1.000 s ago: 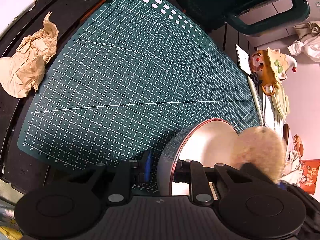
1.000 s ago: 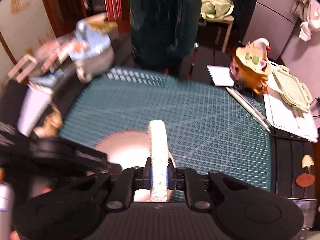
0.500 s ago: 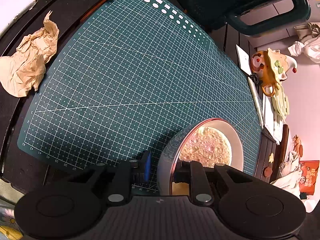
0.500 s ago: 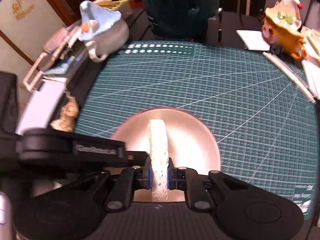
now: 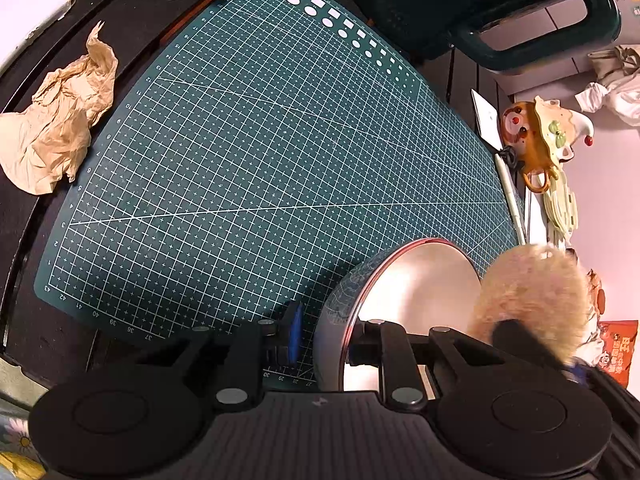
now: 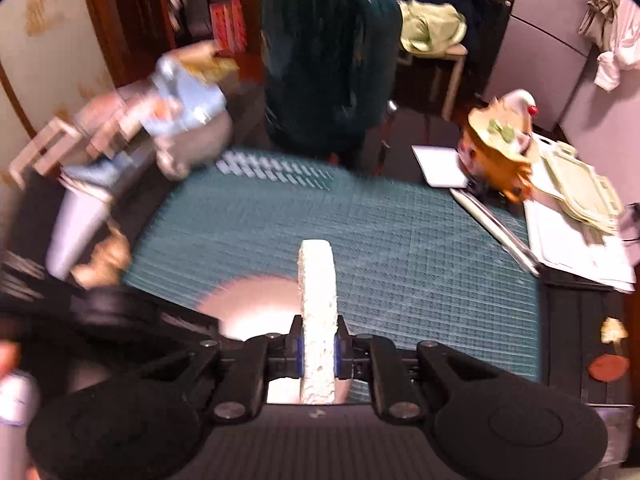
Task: Clean bowl
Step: 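Hold the bowl with the left tool while the right tool rubs the sponge around the inner wall, then rotate the bowl with the left tool while the right tool keeps the sponge inside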
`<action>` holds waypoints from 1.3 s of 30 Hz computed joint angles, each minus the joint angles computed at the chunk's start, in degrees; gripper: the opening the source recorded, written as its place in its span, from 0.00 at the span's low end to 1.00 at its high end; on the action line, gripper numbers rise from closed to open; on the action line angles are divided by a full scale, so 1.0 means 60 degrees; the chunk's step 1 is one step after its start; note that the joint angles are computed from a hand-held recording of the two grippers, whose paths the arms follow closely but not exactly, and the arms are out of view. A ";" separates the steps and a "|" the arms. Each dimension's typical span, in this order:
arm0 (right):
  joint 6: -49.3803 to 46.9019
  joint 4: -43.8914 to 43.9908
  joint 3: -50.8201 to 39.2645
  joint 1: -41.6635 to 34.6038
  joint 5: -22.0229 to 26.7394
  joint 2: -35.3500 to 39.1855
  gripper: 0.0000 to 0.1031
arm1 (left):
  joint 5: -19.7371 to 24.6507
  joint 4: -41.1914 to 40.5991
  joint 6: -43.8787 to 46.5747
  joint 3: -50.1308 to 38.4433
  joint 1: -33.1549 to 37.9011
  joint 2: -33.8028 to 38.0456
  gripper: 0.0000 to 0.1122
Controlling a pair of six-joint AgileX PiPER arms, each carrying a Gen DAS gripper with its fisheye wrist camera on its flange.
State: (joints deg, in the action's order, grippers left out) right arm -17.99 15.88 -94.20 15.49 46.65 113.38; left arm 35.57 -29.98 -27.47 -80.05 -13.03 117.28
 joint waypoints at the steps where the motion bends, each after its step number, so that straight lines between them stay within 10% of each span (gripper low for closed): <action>1: -0.0377 0.0569 -0.0087 -0.0166 0.0212 0.0046 0.11 | 0.0004 0.0004 0.0001 -0.0010 0.0005 0.0006 0.19; 13: 0.0127 0.0626 -0.2008 -0.0159 0.1871 0.2149 0.11 | -0.0092 -0.0301 0.0117 0.0125 0.0041 0.0002 0.18; 20: 0.1554 -0.1993 -0.0820 0.0520 0.0516 0.1373 0.11 | -0.0163 -0.0048 -0.0108 0.0030 -0.0145 0.0086 0.18; 33: -0.0199 0.1091 -0.1826 -0.0935 0.1669 0.1503 0.11 | 0.0389 0.1718 -0.0713 -0.0961 -0.0602 0.0365 0.11; 39: -0.0328 0.1090 -0.1497 -0.0837 0.1413 0.1343 0.12 | 0.0248 0.2436 -0.1956 -0.0469 -0.0557 -0.0179 0.50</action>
